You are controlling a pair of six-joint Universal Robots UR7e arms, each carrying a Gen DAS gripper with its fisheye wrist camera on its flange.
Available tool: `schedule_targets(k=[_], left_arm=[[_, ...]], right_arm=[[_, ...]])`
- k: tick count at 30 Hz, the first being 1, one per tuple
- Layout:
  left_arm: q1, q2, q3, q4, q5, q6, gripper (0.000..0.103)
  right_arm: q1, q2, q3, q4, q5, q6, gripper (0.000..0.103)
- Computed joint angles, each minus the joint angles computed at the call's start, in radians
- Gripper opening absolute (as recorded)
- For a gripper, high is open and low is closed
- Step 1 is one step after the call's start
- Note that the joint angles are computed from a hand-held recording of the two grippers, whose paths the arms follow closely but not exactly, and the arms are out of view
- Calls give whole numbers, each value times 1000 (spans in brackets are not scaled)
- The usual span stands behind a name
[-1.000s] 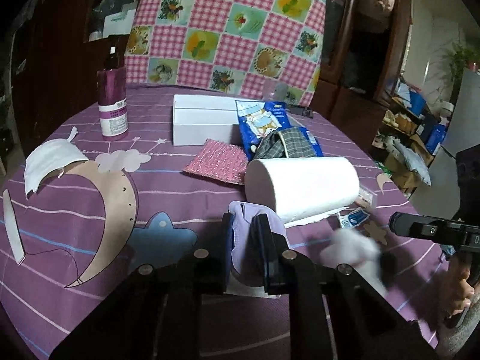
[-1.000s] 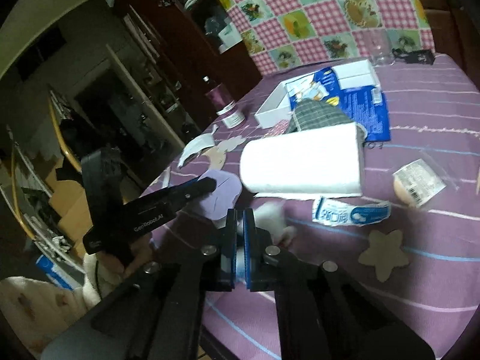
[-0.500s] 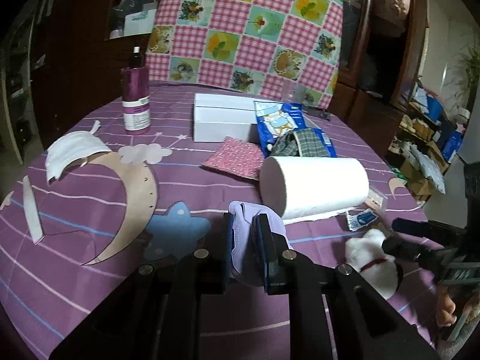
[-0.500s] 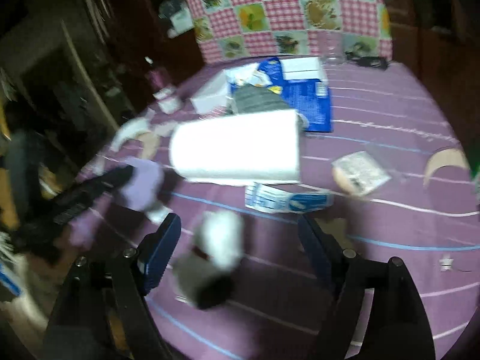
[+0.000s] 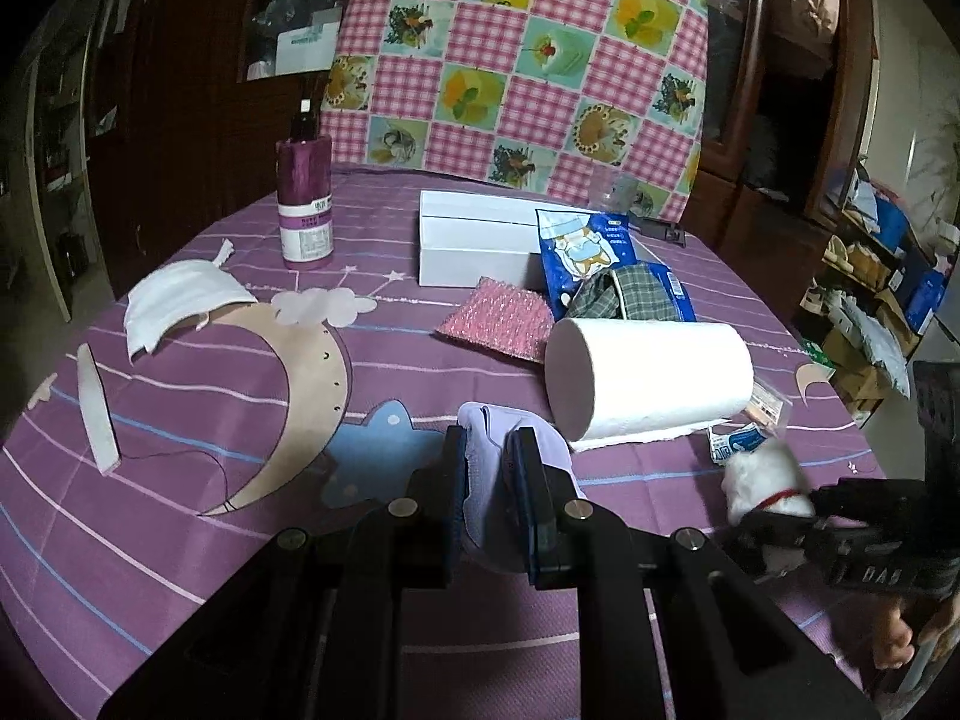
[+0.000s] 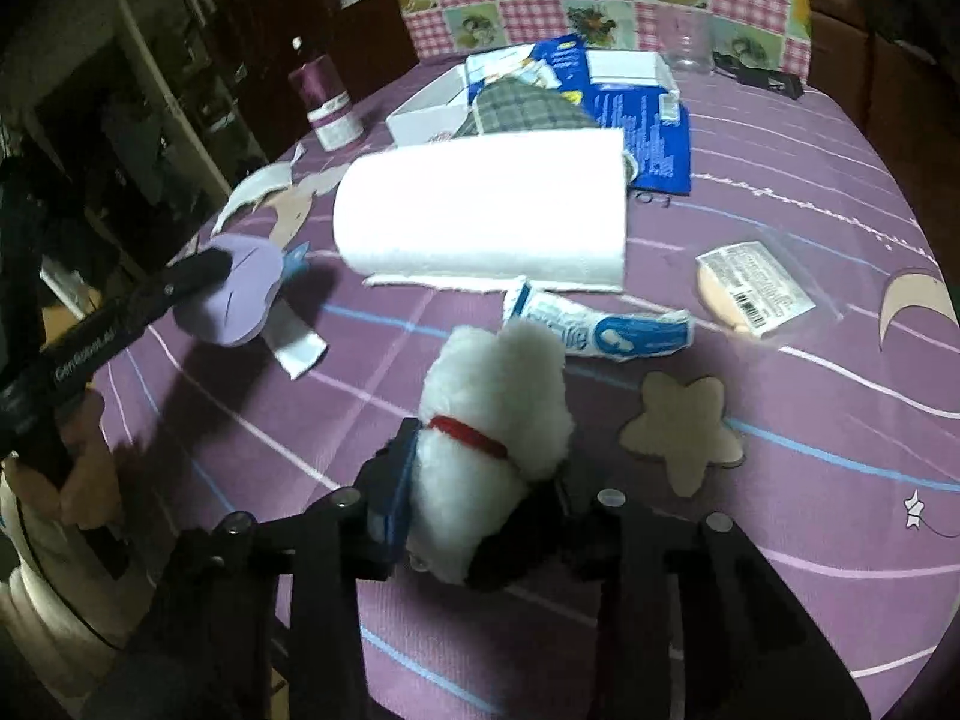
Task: Organize soft objects
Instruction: 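Lower the plush dog into the white tray while the left lowers the lavender item there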
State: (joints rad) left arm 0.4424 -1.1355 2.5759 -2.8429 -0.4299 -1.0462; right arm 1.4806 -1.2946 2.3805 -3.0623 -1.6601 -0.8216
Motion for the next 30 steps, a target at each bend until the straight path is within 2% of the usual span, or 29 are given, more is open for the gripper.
schedule_targets(k=[4,7,10,13,15,17,23,25,27,28,30], left_arm=[[-25,-76,-7,101,0,-1,14],[-42,-141,-17,148,10,43,14],[-22,-172,-59,100,4,156,14],[16,-151,-120,-19,2,297,14],[55,-114,-175,-137,-20,411,14],[109,-80,-255,-191,-70,506,14],[256,81,-460,-373,-138,734,14],[308,146,-522,-477,-136,794,14],[352,194,-571,-563,-143,843,14],[381,208,-594,-598,-183,865,14],[434,215,-642,-568,-261,846,14]], right_arm=[[-7,-86,6,61,37,27,39],[1,-162,-4,114,32,51,39],[40,-206,-55,172,1,94,39],[90,-177,-136,198,-23,156,39],[109,-139,-222,260,14,218,39],[130,-74,-322,312,50,283,39],[166,179,-584,262,167,400,40],[176,249,-649,226,142,411,40],[186,328,-714,173,73,407,40],[186,362,-749,172,51,406,40],[178,422,-825,205,46,389,40]])
